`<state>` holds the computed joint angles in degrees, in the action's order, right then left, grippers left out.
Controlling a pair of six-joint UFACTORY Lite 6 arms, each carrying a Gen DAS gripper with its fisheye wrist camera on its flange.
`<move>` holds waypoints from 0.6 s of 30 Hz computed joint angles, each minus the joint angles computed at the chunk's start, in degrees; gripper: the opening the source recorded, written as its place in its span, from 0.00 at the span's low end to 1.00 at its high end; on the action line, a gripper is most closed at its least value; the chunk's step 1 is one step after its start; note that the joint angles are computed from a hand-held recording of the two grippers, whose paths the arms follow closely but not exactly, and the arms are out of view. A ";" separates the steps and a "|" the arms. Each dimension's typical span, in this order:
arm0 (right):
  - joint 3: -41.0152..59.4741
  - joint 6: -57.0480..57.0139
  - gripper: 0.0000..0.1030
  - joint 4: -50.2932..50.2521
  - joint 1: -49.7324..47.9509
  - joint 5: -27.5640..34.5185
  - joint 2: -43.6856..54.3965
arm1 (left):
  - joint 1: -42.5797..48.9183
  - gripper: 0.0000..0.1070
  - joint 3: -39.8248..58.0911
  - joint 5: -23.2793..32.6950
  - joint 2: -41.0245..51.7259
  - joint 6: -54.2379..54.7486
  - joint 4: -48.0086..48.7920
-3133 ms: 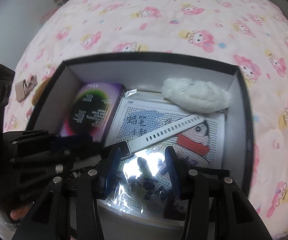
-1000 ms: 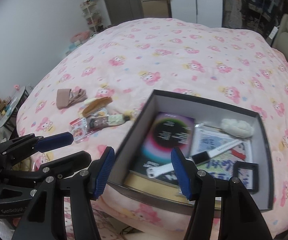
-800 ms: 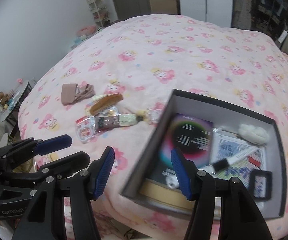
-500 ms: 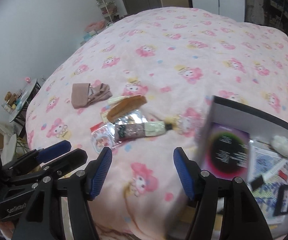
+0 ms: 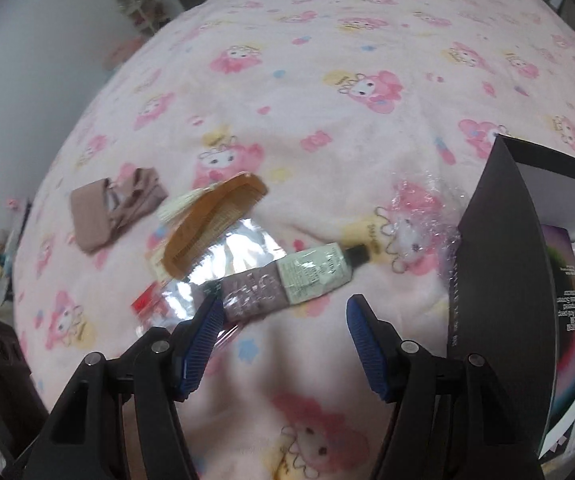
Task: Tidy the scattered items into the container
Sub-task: 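Grasp the brown-and-green tube with the left tool while the right tool grasps the white lotion bottle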
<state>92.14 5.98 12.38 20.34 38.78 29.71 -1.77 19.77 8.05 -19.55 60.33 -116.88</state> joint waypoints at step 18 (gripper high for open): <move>4.64 -9.56 0.60 18.74 -7.23 -4.79 13.00 | 9.10 0.25 1.09 20.60 14.12 20.42 -17.40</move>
<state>96.78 -3.58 31.12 13.11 33.99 42.71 7.33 20.86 28.65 -5.43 80.75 -134.28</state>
